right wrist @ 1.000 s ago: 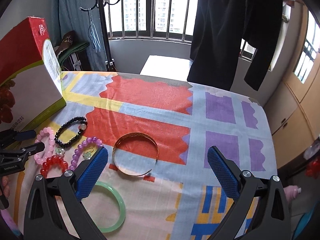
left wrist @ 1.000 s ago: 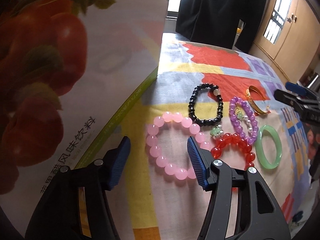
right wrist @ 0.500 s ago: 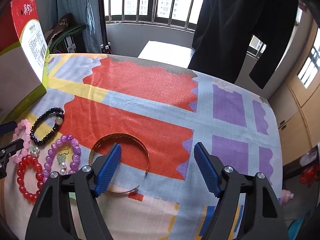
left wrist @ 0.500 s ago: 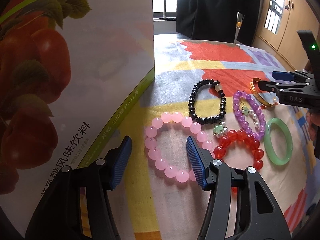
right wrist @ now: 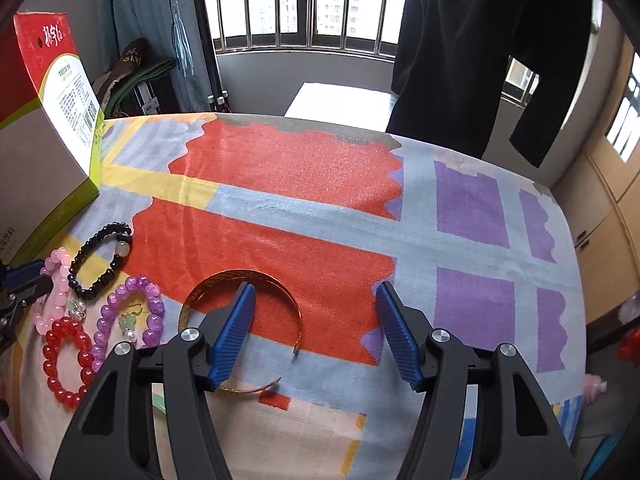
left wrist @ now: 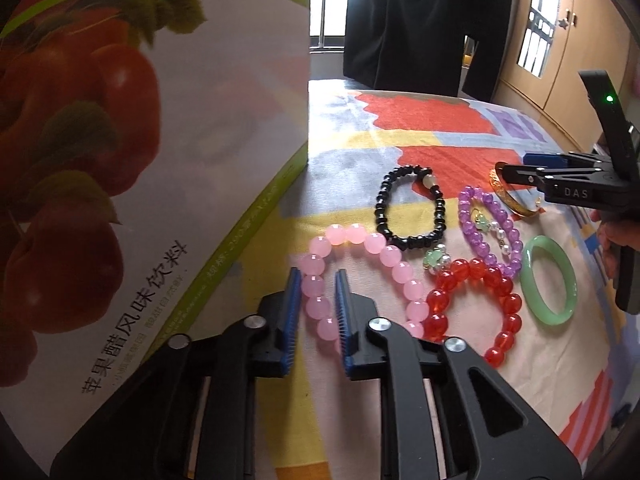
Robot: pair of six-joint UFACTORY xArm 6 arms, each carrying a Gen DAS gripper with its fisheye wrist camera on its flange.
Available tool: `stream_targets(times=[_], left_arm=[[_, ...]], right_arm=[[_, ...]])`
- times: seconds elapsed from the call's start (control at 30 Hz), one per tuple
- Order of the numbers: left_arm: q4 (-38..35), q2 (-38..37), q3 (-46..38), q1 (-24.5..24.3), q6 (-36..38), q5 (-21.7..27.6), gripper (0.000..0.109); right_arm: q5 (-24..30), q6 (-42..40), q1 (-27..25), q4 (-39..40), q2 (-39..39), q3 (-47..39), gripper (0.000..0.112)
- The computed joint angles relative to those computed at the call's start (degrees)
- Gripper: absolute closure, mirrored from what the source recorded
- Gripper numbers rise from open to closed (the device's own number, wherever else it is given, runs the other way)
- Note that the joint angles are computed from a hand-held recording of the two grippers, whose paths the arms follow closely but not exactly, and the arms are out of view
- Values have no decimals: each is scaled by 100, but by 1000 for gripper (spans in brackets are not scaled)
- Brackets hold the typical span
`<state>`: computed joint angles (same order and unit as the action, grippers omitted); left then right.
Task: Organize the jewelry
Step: 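Close the left tool on the pink bracelet while the right tool grasps the gold bangle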
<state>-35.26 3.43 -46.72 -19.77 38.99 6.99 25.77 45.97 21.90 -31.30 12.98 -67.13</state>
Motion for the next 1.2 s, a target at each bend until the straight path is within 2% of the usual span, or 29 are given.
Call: stream_targets(times=[0.23, 0.33, 0.37, 0.4, 0.47, 0.6, 0.73, 0.93, 1.2], left_arm=[[-341, 5, 11, -63, 437, -94, 96], [-369, 34, -17, -88, 412, -87, 96], [-435, -7, 20, -70, 489, -69, 96], [-452, -31, 39, -48, 529, -54, 96], [-481, -28, 29, -45, 550, -39, 96], [-476, -28, -2, -27, 553, 32, 98], [-365, -15, -43, -7, 520, 111, 98], [-514, -185, 40, -55, 627, 104, 98], [-590, -907, 399, -128, 787, 117, 98]], right_arm=[[43, 99, 27, -47, -12, -12, 58], [-142, -112, 32, 86, -51, 78, 71], [-192, -223, 37, 196, -60, 97, 80], [-223, -309, 42, 278, -64, 106, 94], [-368, -539, 32, 615, -73, 159, 105], [-592, -661, -27, 901, -119, 289, 109], [-793, -1128, -46, 1593, -167, 405, 109], [-909, -927, 64, 1270, -390, 560, 109], [-777, -579, 217, 692, -795, 557, 109]])
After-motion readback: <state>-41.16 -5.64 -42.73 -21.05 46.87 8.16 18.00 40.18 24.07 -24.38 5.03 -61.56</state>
